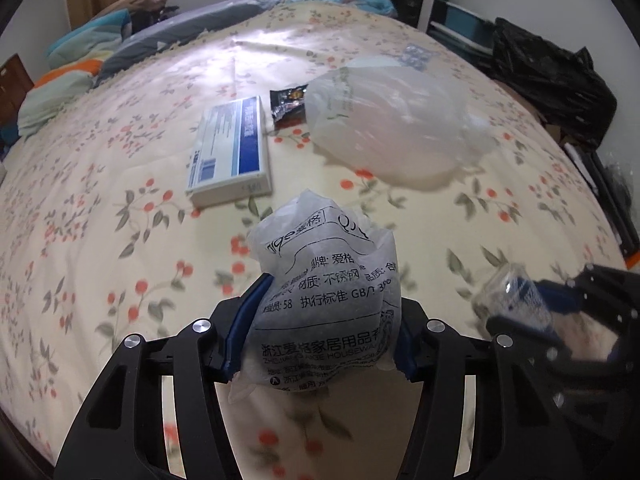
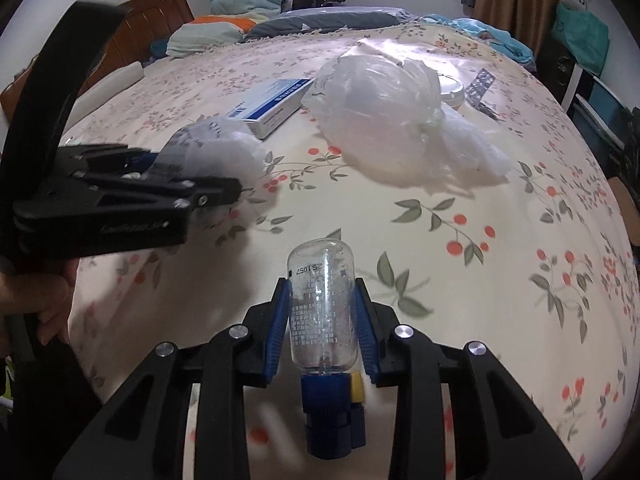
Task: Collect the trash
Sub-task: 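Carry the bag and bottle over the red bin and open both tools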
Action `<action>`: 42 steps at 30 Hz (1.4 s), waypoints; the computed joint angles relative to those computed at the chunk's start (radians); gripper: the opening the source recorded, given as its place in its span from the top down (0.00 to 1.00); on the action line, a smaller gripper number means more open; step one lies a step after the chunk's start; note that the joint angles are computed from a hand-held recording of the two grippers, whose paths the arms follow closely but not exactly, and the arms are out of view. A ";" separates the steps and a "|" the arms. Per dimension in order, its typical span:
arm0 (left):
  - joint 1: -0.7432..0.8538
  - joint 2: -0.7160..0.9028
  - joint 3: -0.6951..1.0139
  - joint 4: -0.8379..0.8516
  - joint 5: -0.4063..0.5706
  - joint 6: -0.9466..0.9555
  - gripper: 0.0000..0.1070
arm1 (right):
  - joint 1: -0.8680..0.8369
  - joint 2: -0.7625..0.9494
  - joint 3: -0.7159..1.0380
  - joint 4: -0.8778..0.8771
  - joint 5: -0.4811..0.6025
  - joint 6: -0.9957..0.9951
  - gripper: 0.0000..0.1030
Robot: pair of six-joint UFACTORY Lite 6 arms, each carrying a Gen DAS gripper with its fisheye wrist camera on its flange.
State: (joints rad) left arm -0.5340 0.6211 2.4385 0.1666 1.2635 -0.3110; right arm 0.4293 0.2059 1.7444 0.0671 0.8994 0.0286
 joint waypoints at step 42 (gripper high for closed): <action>-0.782 -0.980 -1.487 -0.078 -0.128 -0.701 0.48 | 0.731 -0.816 -0.993 -0.124 0.117 0.698 0.70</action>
State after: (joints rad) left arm -1.3158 -0.3592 0.9513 0.0883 1.1355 -1.0124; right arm 1.1608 -0.6105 0.7517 -0.0571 1.0163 0.7263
